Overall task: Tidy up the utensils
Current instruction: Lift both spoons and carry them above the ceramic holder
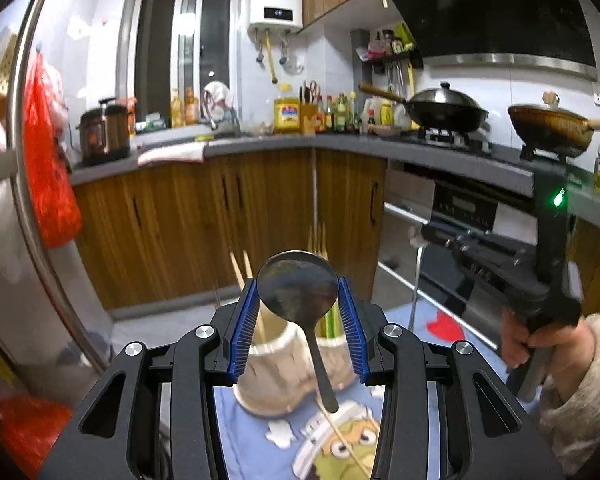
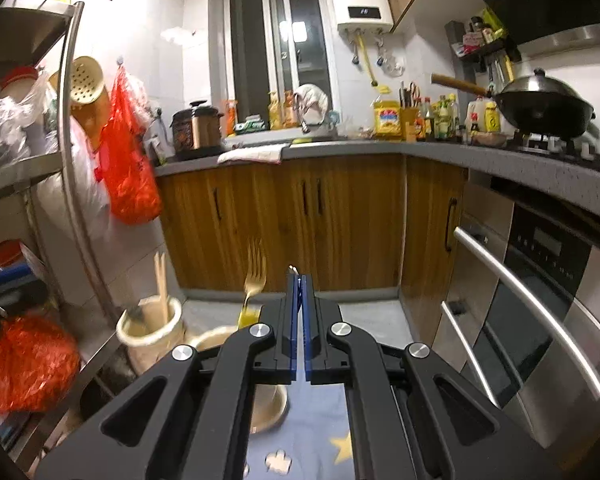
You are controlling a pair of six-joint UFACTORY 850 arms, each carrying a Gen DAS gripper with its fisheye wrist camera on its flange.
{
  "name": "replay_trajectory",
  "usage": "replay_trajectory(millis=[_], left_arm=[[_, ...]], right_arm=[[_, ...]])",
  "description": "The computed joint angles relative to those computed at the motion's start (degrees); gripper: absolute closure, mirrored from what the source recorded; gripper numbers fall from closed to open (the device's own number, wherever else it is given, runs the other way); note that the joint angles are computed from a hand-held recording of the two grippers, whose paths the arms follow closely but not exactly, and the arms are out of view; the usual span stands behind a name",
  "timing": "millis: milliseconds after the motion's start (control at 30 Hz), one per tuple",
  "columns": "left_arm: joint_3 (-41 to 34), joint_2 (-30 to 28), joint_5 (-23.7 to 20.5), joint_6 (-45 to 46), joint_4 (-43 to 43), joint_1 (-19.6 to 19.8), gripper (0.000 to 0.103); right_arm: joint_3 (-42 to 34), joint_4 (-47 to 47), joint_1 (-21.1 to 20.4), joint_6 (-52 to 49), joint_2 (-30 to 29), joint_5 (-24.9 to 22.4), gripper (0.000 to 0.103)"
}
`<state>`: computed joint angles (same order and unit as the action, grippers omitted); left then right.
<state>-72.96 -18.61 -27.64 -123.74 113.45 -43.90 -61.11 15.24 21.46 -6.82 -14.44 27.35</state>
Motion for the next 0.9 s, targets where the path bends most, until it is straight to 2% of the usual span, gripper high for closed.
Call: replay_trajectory(millis=[133,400,500,900], left_arm=[[-2.72,0.23,0.37,1.59,-0.14,0.97,0.061],[-9.32,-2.96,0.28,10.75,-6.73,3.16,0.061],[-10.91,-5.08,-0.25,13.5,-9.38,3.9,0.061],[-12.66,-10.89,3.97,17.48,-15.97,6.75,0.061]], right_arm=[[-4.24,8.24,0.99,-8.07,-2.67,2.44,0.101],[-11.71,15.56,1.98,-16.84,-8.33,4.51,0.101],[-13.41,16.77,2.18,-18.59,-10.46,4.92,0.101],[-15.35,14.59,2.41,-18.43,-15.31,2.23,0.101]])
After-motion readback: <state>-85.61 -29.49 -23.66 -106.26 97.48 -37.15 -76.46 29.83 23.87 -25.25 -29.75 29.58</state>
